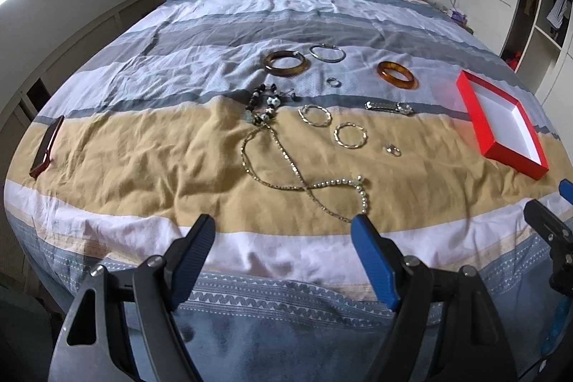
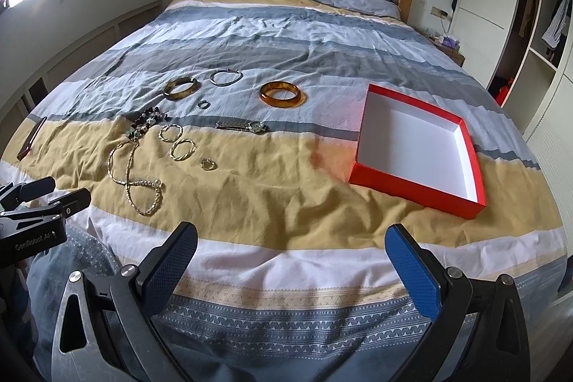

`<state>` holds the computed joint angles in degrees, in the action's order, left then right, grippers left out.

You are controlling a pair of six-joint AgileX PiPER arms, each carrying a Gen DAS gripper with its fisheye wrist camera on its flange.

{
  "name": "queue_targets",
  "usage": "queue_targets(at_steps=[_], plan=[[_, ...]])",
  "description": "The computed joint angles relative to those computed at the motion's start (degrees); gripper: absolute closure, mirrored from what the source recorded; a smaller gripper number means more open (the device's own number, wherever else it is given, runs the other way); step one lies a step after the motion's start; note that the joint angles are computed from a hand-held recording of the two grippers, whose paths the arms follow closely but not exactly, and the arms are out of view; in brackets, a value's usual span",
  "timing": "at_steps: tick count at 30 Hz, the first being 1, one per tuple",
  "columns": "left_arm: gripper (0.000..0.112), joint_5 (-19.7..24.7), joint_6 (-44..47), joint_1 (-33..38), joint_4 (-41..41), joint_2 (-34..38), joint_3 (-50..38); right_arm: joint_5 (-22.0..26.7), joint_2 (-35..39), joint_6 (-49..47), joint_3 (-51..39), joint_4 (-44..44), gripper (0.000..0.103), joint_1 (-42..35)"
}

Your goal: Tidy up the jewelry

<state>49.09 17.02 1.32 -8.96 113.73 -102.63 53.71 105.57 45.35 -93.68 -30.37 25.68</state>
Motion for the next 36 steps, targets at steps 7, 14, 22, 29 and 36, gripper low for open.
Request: queue_targets(at_steps=[7,14,22,29,36], plan=[[0.035,0.53,-0.99,-0.02,0.98,0.38,-0.59,-1.4,-0.24,0.38,0.91,0.14,0.001,-0.15],[0.035,0.42,-2.22,-0.19,2.03,0.29,-0.44,-4.43,-0.49,-0.21,3.46,0.84,0.001,-0.58],[0.035,0.78,-2.4,-0.24,2.16,0.51,-0.71,-6.51,-0.16,-1.71,4.6,1.34,0.001,-0.55],[0.035,2.31,-2.99,-0.08,1.94,2.68,-3.15,-8.31,0.05,-3.49,4.87,2.98,0.001,-1.27],[0.035,3.7,-3.72,0.22,1.43,4.85,-5.58,-8.86,0.85,-5.95,4.19,6.25,0.001,-2.49]])
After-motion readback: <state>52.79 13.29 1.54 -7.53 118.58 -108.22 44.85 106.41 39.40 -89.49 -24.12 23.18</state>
